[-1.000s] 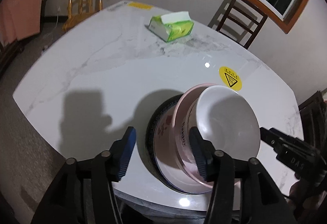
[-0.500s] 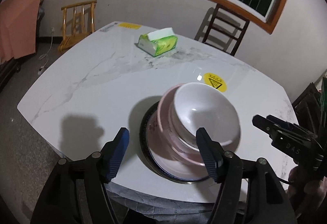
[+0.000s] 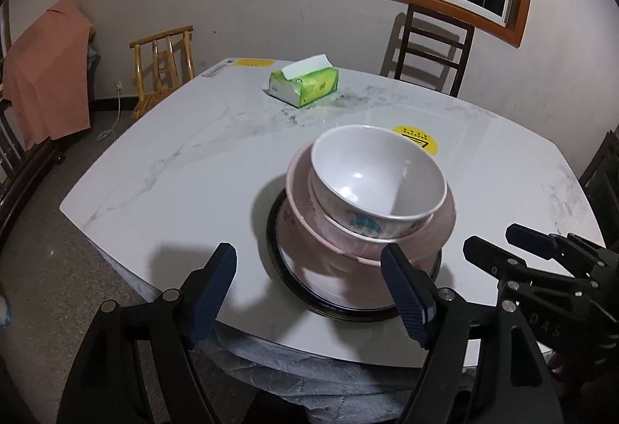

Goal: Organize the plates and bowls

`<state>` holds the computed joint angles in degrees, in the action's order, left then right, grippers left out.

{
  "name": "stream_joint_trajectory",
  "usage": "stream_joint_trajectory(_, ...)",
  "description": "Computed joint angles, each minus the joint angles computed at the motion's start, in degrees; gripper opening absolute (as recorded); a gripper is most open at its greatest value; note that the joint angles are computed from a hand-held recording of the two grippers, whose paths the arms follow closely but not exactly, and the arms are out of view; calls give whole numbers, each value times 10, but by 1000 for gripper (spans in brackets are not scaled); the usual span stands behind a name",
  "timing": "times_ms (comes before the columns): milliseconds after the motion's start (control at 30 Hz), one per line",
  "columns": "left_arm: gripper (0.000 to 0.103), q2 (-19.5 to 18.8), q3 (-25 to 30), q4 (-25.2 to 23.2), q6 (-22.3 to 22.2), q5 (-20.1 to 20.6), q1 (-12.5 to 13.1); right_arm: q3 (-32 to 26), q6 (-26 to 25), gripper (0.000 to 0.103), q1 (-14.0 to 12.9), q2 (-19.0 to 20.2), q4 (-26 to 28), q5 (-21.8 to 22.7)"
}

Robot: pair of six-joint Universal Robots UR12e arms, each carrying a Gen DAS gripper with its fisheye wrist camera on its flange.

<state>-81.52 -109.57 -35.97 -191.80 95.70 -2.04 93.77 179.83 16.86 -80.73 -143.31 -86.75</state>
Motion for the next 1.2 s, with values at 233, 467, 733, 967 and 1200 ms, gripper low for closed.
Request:
stream_joint_trajectory(233,76,1,-2,-9,-14,1,-3,10,4,62,-4,-6,7,5)
stream_joint_trajectory(467,76,-1,2,-25,-20,4,-6,11,-3,62,-3,-7,12,10)
stream_joint_trajectory(733,77,-3,6,-39,-23,6,-6,10,-4,62,-3,-7,15,13)
stream_joint_trajectory(967,77,-3,7,-44,-24,1,-4,8,-4,62,-3,-5,23,18)
stream_joint_trajectory(1200,77,-4,7,-46,-27,4,-4,6,-4,62,-2,-2,28,20)
